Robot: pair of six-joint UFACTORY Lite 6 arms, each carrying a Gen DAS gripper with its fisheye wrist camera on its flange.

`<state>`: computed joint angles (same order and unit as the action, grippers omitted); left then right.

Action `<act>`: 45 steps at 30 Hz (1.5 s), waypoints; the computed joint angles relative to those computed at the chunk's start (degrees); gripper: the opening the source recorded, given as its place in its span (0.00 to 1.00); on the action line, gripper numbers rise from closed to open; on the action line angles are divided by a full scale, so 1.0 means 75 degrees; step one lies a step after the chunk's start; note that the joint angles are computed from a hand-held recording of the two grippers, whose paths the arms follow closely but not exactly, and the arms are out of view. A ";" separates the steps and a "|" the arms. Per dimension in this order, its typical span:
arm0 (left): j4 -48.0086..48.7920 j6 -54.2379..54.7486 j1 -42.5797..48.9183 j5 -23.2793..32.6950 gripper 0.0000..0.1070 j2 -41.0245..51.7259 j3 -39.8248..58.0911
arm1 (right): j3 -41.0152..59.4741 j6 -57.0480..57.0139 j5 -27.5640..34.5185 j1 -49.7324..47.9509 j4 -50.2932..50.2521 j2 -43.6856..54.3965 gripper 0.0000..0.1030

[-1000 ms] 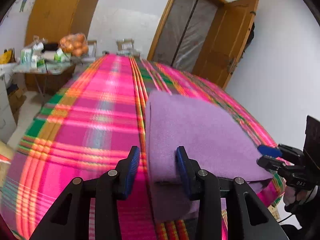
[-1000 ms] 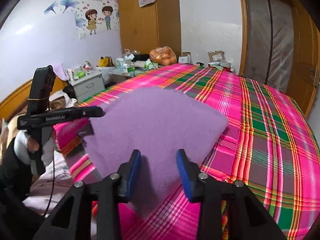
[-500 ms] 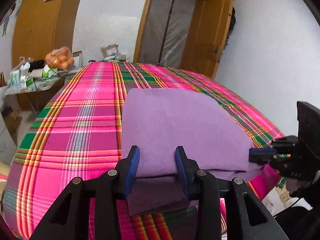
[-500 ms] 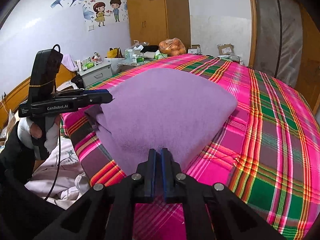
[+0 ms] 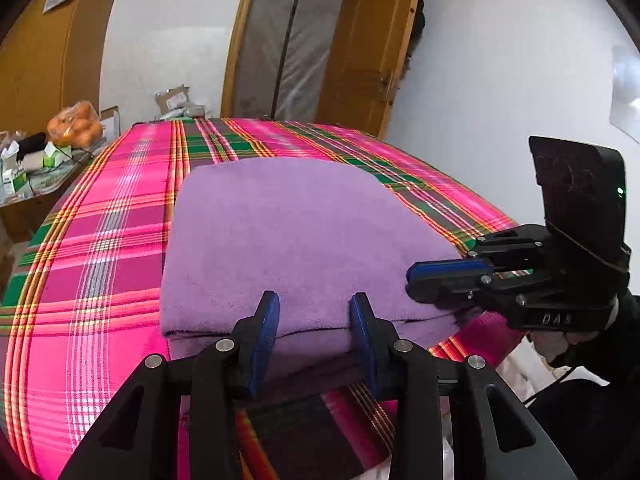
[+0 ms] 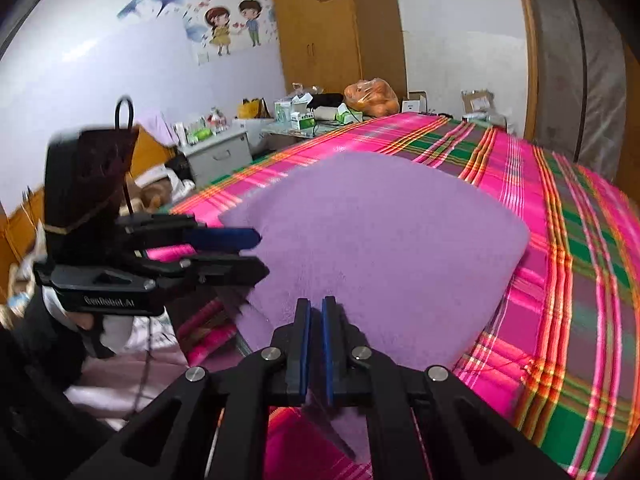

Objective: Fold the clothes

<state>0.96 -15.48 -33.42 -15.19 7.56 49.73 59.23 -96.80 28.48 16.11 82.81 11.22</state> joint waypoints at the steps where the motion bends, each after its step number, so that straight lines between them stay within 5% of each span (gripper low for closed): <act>1: 0.0313 -0.0331 0.0053 -0.0026 0.35 -0.0024 -0.0022 | 0.0042 0.0052 0.0076 -0.0059 -0.0002 0.0013 0.03; 6: 0.0027 -0.0236 0.0208 -0.0148 0.35 -0.0276 -0.0188 | 0.0605 0.0650 0.0016 -0.0289 -0.0323 0.0333 0.04; 11: 0.1108 -0.1475 0.0516 -0.0155 0.35 -0.0305 -0.0245 | 0.0908 0.0988 0.0095 -0.0457 -0.0544 0.0513 0.03; 16: -0.0380 -0.0062 0.0603 0.0003 0.35 -0.0278 -0.0030 | 0.1301 0.1499 0.0093 -0.0702 -0.0654 0.0758 0.05; 20: 0.0974 -0.1537 0.0963 -0.0041 0.33 0.0036 0.0157 | 0.1673 0.1907 0.0182 -0.0768 -0.0936 0.1141 0.05; 26: 0.0753 -0.1287 0.1144 0.0008 0.34 -0.0116 0.0274 | 0.1926 0.2243 0.0330 -0.0904 -0.1089 0.1197 0.08; 31: 0.2536 -0.3143 0.1562 -0.0020 0.33 0.0444 0.0690 | 0.2015 0.2357 0.0378 -0.0930 -0.1062 0.1419 0.11; 45: -0.0281 -0.0602 0.1128 -0.0270 0.34 0.0554 0.0496 | 0.1811 0.1593 0.0167 -0.0836 -0.0384 0.1395 0.11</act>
<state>-1.15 -19.99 -24.96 -17.21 11.72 53.46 72.81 -84.85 29.72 9.84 79.93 21.69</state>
